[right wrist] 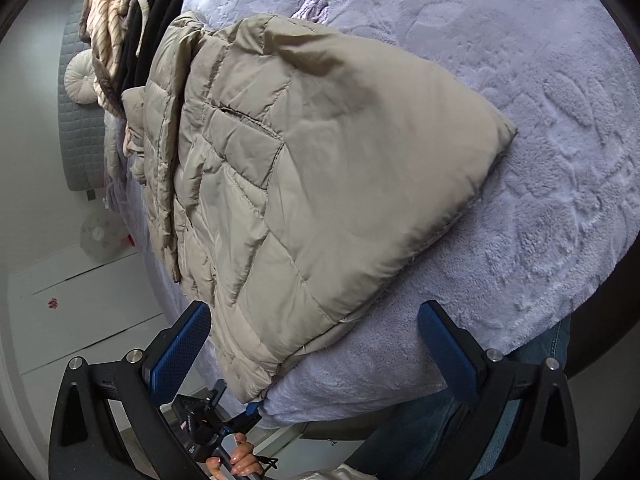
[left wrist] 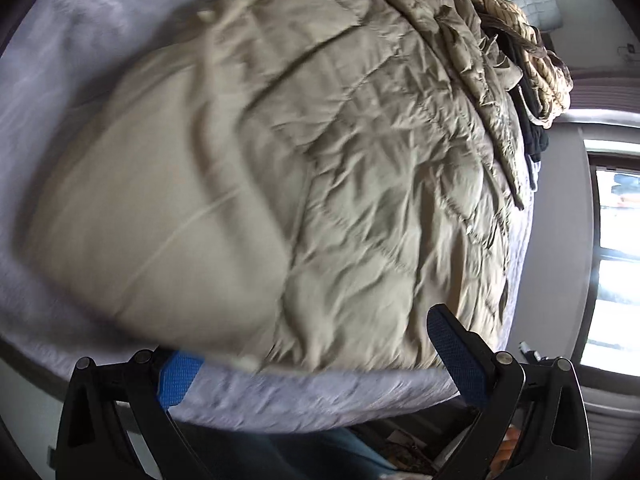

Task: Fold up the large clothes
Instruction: 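Grasp the beige jacket's hem with both grippers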

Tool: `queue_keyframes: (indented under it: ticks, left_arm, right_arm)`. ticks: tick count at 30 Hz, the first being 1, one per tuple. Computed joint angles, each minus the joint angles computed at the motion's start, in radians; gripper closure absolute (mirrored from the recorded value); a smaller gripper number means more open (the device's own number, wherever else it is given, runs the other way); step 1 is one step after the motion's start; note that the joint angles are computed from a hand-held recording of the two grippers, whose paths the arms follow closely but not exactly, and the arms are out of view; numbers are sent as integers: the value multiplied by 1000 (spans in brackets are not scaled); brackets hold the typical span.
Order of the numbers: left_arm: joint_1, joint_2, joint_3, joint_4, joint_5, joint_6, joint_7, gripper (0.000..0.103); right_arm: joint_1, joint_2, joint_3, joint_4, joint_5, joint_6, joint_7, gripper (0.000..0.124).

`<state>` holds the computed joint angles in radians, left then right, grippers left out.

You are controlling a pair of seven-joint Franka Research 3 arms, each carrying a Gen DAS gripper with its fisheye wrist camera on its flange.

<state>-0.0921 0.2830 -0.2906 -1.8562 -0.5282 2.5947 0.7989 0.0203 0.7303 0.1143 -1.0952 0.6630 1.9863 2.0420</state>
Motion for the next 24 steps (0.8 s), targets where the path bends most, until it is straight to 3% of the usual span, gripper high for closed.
queue_keyframes:
  ticks: [6,8,10,11,13,16,18,20,22,24]
  left_arm:
    - [1,82,1,105,46,-55,4,0]
    - [-1,84,3,113,68,-59,-6,6]
    - [2,77,3,110,86,-64,-1,32]
    - [9,73,-1,107,84,-69,16,40]
    - [30,62,-13,93,55,-67,68,73]
    - [52,31,-23,59,-2,-40,146,81]
    - [58,17,-24,59,-27,-28,197,86]
    - [59,13,-20,71,-40,-29,231,86]
    - [57,13,-12,87,-37,-40,255,86]
    - [52,15,2,119,-9,-62,268,86]
  right_arm:
    - [10,36,0,38,-13,13,11,21]
    - [7,34,10,27,5,49,0,21]
    - [5,33,21,16,28,83,-10,21]
    - [8,38,20,22,28,86,-3,21]
    - [16,42,15,22,21,96,19,21]
    - [27,22,13,-19,25,147,47,24]
    - [32,11,10,-39,24,170,65,37]
    - [47,17,-10,-21,-18,140,114,94]
    - [48,1,-10,-46,-24,161,124,109]
    - [50,-20,-5,-74,-23,200,101,112]
